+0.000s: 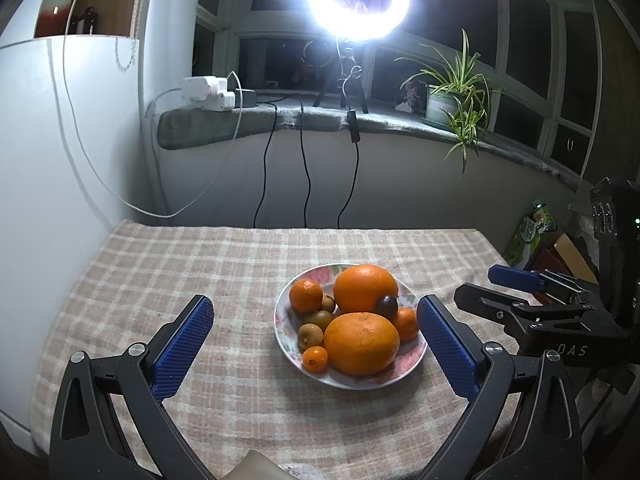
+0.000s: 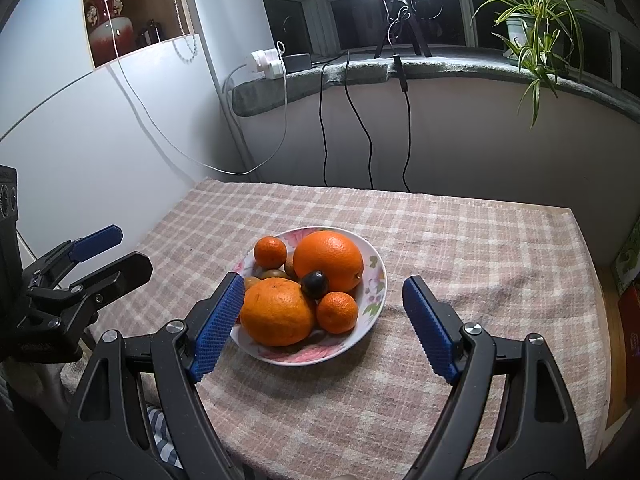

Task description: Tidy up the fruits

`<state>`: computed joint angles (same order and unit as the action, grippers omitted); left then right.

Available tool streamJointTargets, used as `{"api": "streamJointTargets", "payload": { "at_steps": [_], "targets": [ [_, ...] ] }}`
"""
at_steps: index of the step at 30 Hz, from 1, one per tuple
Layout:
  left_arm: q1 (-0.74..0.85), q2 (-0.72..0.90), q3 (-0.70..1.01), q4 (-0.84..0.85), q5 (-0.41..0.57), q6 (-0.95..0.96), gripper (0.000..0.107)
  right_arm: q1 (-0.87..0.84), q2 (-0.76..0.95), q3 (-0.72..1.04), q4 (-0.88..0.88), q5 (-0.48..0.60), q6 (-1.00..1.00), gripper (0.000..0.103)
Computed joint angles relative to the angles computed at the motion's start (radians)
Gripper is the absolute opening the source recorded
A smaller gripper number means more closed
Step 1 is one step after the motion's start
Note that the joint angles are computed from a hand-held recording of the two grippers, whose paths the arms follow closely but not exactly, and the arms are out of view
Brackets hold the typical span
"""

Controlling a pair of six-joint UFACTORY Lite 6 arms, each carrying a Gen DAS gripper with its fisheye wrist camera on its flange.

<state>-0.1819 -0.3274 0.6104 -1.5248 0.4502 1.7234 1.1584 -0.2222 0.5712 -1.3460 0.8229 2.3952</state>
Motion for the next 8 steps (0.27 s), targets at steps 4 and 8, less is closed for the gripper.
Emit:
{"api": "streamJointTargets", "payload": {
  "at_steps": [4,8],
  "targets": [
    [0.006,-0.003,-0.006,-0.022,0.013,0.027,0.101,-0.001,-0.001,-0.004,-0.002,-0.003,0.005,0.084],
    [0.009,0.006,-0.001,-0.029,0.016,0.039,0.101,-0.013,-0.003,-0.013,-0.009,-0.016,0.010,0.084]
  ]
}}
